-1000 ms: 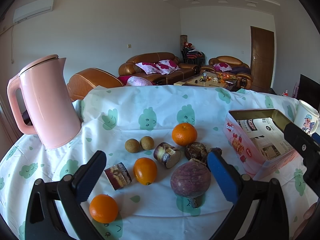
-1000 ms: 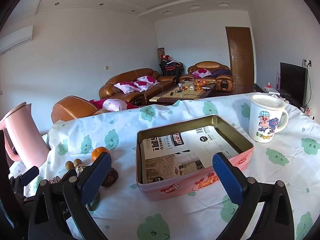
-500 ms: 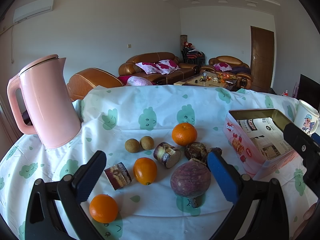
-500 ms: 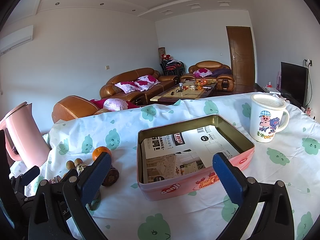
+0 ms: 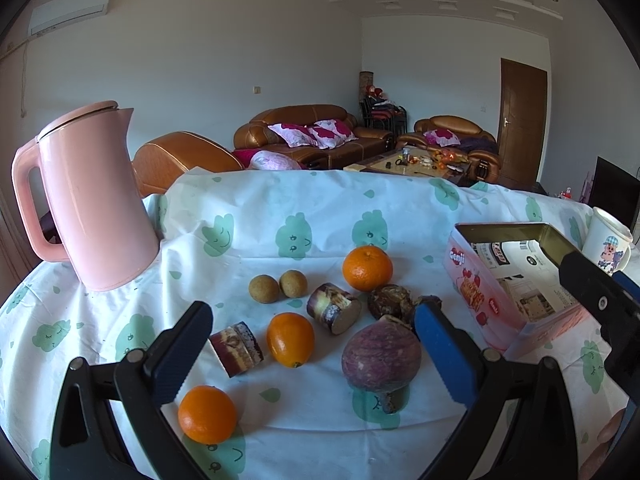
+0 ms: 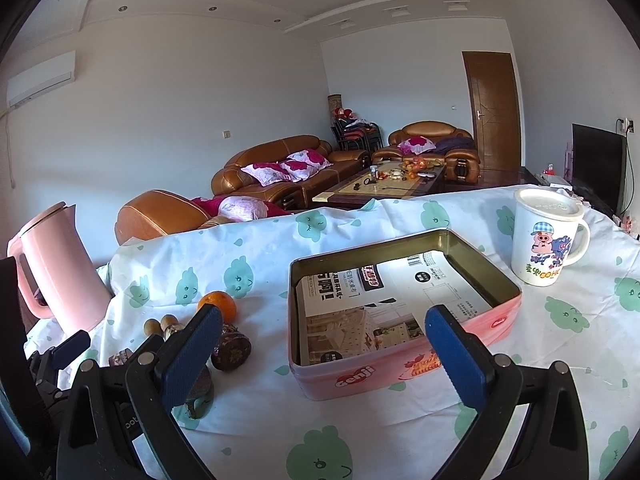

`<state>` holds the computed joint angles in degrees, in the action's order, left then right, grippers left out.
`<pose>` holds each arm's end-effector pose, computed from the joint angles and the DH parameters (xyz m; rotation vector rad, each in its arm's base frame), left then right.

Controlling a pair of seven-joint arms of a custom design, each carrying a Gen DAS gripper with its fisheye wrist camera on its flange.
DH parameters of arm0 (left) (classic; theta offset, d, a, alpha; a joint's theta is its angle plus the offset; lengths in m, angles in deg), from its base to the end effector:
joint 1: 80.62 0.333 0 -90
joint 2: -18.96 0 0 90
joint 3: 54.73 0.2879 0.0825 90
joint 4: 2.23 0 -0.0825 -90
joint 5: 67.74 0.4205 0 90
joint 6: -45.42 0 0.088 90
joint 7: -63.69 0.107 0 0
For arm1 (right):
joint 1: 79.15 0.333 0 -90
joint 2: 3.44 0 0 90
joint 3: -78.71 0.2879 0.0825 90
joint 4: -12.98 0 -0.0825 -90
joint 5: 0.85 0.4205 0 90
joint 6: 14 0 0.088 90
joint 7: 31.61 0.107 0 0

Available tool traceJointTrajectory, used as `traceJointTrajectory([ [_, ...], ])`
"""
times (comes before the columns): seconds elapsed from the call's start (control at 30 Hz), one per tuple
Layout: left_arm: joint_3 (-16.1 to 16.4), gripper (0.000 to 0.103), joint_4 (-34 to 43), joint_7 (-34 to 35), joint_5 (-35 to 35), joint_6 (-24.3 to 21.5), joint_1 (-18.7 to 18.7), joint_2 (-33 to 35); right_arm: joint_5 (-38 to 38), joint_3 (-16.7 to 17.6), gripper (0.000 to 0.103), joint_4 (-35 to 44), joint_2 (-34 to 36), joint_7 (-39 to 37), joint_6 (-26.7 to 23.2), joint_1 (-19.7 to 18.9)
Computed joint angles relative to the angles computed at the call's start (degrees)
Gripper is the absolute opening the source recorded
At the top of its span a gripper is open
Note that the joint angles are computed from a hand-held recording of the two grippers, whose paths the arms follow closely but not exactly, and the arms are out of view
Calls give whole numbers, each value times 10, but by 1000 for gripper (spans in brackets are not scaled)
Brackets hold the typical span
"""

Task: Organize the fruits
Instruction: 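Grasp the large purple fruit with the right tool while the left tool grasps an orange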

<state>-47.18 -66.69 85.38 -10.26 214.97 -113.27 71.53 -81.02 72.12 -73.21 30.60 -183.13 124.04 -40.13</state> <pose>0.6945 -0.4305 0.2996 -1.3957 1.8263 -1.0222 0.6318 0.4106 0.3171 -1.1376 1.8559 -1.0158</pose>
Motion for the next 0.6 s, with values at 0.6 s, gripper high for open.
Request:
traceJointTrajectory([
  [0.6,-33,100,-245,-37,93,10,94,-170,180,63,70,137,120,-312,220,-79],
])
